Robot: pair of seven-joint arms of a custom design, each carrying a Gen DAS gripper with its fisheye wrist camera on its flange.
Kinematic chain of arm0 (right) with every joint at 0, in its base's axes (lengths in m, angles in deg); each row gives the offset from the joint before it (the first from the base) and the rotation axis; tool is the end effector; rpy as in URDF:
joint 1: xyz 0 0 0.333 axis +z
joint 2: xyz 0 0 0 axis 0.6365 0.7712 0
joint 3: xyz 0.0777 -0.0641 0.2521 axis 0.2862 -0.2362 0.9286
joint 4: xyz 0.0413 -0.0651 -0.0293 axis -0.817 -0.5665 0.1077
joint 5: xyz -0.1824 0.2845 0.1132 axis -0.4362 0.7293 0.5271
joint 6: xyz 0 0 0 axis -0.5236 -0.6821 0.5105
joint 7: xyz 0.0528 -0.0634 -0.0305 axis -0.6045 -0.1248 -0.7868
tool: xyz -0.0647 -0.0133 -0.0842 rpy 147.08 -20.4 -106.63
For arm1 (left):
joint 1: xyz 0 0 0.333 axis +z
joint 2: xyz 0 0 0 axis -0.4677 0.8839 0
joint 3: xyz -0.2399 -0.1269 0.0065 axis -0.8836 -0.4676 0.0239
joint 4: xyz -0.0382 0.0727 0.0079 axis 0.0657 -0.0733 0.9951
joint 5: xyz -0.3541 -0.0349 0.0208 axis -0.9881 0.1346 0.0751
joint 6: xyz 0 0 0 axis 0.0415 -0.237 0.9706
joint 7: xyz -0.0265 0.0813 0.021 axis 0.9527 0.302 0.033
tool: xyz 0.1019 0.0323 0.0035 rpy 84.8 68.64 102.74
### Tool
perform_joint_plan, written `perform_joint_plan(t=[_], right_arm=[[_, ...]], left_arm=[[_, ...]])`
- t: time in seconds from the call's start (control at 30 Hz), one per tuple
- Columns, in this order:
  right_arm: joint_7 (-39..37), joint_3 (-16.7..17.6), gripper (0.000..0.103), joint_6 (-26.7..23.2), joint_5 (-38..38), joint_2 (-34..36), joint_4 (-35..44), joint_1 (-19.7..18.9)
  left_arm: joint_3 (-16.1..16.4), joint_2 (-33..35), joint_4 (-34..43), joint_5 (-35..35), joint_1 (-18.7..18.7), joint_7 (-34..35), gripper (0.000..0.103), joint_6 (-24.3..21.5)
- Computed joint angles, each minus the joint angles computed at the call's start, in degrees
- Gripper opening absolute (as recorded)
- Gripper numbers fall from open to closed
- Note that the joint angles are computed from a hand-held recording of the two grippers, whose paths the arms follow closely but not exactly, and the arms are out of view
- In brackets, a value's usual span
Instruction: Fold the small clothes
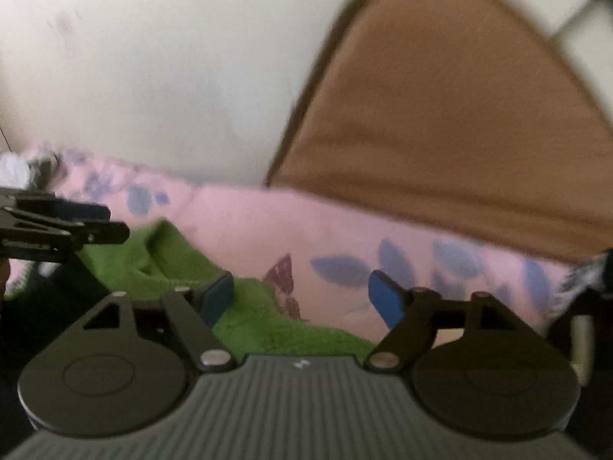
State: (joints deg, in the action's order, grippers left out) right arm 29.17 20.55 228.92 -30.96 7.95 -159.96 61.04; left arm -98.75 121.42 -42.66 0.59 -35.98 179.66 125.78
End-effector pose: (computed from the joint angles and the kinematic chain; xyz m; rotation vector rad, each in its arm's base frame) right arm 0.6343 0.2880 0.4622 -1.9748 1.4563 -0.4413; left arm 0.6682 -0.2233 0.4526 -1.5937 2.1939 -1.0170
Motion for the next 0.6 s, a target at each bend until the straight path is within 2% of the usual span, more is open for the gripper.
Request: perform_joint_plan(t=[0.03,0.07,0.1,0.13,0.17,0.27,0.33,0.4,0.43,0.47,0.5,0.57,0.6], right_arm=[[-1.4,1.7,0.080,-2.4,2.6,1.7,2.3,-1.5],[-1.8,2.6,0.067,-2.5,4.7,2.1,2.5,-2.2],[-2.5,3.1,0.050,-0.8,5.4,1.2,0.8,-2.2],[-5.8,5.2,0.014,0.7,7.7,0.1,-1.0,-3.7],[-8.2,6.7,0.015,1.3,11.2,-1.0,-2.5,-4.6],[-7.7,5.9,0.014,8.0,10.9,-7.3,-10.7,-2.7],[-9.0,7.1,0.013,12.6,13.2,-12.8,-17.4,-2.8],[-9.4,7.4,0.013,16.7,14.2,-18.8,-24.5,-1.8],[-10.7,8.0,0.012,18.1,15.5,-21.4,-27.5,-1.7],[-12.0,8.5,0.012,19.8,16.9,-24.7,-31.4,-1.2],[-10.7,8.0,0.012,21.6,15.3,-28.1,-35.6,0.2],[-3.2,8.2,0.012,24.4,6.6,-34.8,-43.9,1.4],[0.9,9.7,0.012,25.6,2.5,-38.1,-48.0,0.6]], left_arm=[[-0.1,0.1,-0.4,0.4,-0.2,0.9,0.014,0.9],[-0.2,-0.3,-1.1,0.9,-0.5,1.3,0.009,1.6],[0.1,-1.1,-2.1,1.2,-0.9,0.8,0.002,2.0],[-0.8,-1.7,-2.9,0.1,0.0,1.7,0.002,2.2],[-2.5,-3.2,-4.9,-2.0,1.4,3.6,0.002,3.1],[-8.0,-11.2,-15.4,-11.1,6.3,11.7,0.002,9.3],[-13.7,-18.4,-23.3,-23.5,11.3,22.1,0.002,13.1],[-18.3,-26.0,-29.5,-40.0,15.9,35.7,0.002,13.2],[-18.8,-30.7,-32.8,-48.3,16.8,42.1,0.002,12.0],[-18.0,-35.5,-36.2,-56.3,16.9,48.0,0.002,9.7],[-16.5,-39.3,-38.9,-61.5,16.3,52.0,0.002,7.5],[-12.8,-47.8,-46.1,-69.0,14.4,57.6,0.002,3.7],[-10.8,-51.4,-49.4,-71.7,13.2,59.5,0.002,2.1]])
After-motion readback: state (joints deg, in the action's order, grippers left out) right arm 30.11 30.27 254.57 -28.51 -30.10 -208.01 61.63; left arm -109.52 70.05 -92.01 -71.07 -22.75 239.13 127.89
